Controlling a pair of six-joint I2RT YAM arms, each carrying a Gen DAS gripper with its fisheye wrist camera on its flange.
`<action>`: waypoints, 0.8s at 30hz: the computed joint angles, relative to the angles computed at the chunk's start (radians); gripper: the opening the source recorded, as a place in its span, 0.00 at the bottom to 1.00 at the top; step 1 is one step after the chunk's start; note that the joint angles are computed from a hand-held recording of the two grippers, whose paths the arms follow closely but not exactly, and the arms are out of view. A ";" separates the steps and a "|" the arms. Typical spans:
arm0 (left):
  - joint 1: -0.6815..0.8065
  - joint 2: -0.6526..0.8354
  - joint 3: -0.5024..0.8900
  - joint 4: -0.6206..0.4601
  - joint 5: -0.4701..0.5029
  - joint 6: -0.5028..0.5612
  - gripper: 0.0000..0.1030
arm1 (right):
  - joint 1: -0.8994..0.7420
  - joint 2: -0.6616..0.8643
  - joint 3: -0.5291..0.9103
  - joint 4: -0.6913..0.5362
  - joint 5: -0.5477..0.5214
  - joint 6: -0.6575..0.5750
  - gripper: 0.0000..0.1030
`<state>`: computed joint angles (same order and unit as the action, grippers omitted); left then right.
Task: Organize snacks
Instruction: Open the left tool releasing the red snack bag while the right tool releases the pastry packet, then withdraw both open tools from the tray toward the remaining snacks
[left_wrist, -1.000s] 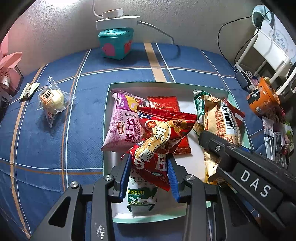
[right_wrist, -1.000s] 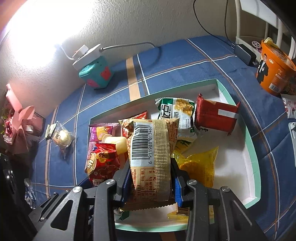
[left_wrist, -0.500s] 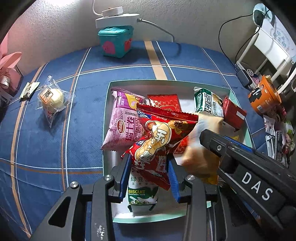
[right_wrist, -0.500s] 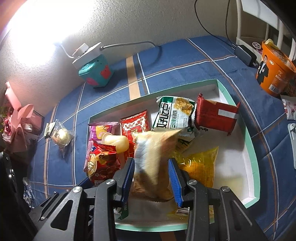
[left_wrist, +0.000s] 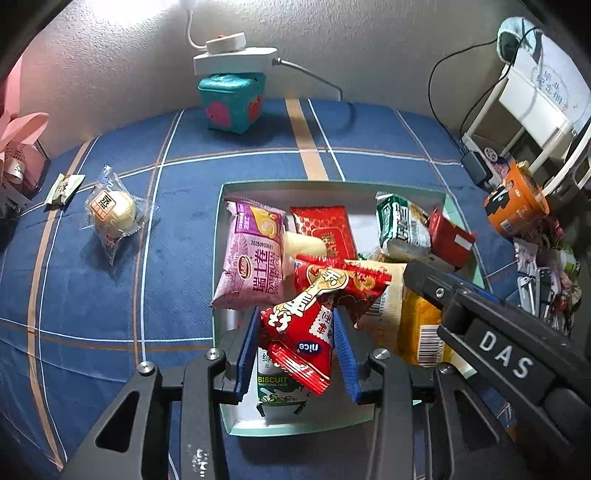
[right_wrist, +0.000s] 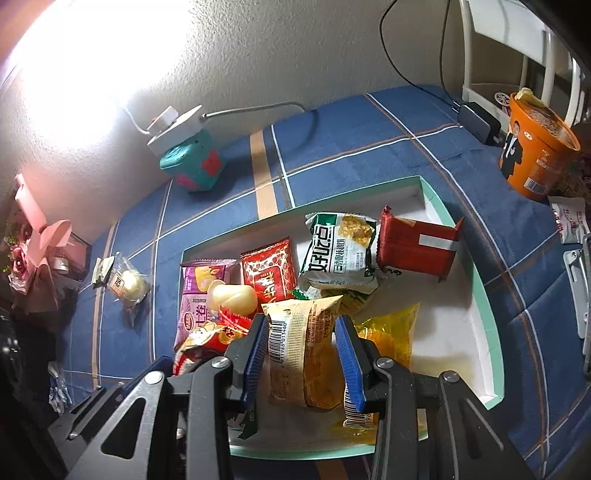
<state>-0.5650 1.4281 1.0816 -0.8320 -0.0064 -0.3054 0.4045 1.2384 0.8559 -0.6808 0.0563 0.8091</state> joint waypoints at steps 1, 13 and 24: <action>0.004 -0.005 0.004 -0.005 0.006 0.003 0.40 | 0.000 -0.002 0.000 -0.001 0.001 0.001 0.39; 0.073 -0.030 0.018 -0.025 0.010 -0.006 0.47 | -0.002 -0.008 -0.003 -0.005 0.001 0.002 0.39; 0.274 -0.022 0.010 -0.029 -0.142 0.026 0.83 | 0.082 0.084 0.048 -0.001 0.030 0.008 0.59</action>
<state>-0.2913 1.4058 1.0912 -0.8610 -0.1482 -0.2794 0.4868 1.3226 0.9042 -0.6814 0.0865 0.8171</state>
